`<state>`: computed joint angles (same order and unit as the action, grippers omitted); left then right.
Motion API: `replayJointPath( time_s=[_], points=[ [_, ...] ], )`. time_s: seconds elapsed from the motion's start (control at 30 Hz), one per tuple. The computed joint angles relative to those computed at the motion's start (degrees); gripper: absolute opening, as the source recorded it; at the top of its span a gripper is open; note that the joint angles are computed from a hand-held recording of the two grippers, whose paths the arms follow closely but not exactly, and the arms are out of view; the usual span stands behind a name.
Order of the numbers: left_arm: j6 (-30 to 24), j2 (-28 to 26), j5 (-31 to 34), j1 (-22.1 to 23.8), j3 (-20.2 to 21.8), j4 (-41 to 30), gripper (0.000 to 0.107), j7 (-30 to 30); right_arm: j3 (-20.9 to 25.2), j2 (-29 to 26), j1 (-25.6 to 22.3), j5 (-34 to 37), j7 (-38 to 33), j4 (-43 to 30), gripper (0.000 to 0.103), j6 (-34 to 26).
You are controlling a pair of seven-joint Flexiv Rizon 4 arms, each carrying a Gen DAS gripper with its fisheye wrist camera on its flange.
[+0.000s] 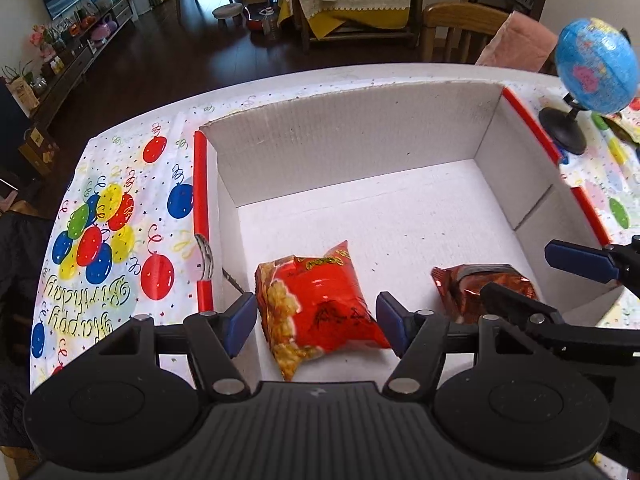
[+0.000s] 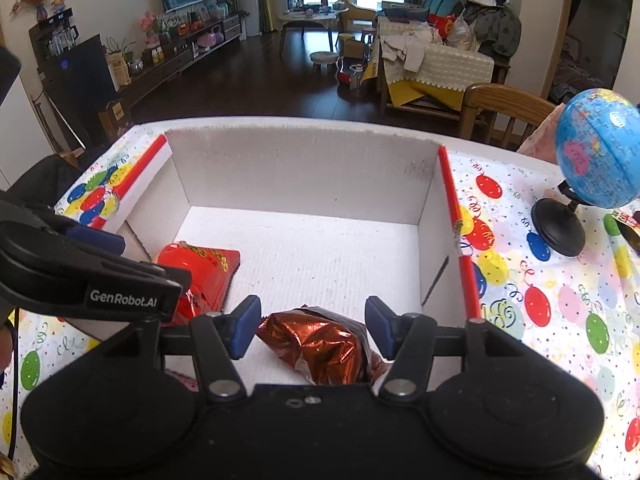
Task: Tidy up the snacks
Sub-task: 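Open both tools to drop the bags into the box, then grasp the blue cookie packet with the left tool while the right tool grasps the black wrapped snack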
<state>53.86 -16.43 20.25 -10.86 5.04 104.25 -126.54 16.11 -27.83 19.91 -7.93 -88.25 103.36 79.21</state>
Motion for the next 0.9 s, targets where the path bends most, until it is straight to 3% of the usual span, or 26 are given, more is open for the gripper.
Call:
replayJointPath(
  time_s=[0.63, 0.9],
  points=[
    [2.9, 13.5, 1.3, 0.9, -3.5, 10.1, 0.069, -2.9, 2.6, 10.6, -2.5, 4.7, 1.6, 10.4, 0.079, 8.0],
    [3.7, 20.0, 2.7, 1.9, -6.1, 14.3, 0.073, -5.2, 5.7, 15.7, -4.3, 8.7, 0.6, 14.7, 0.086, 10.4]
  ],
)
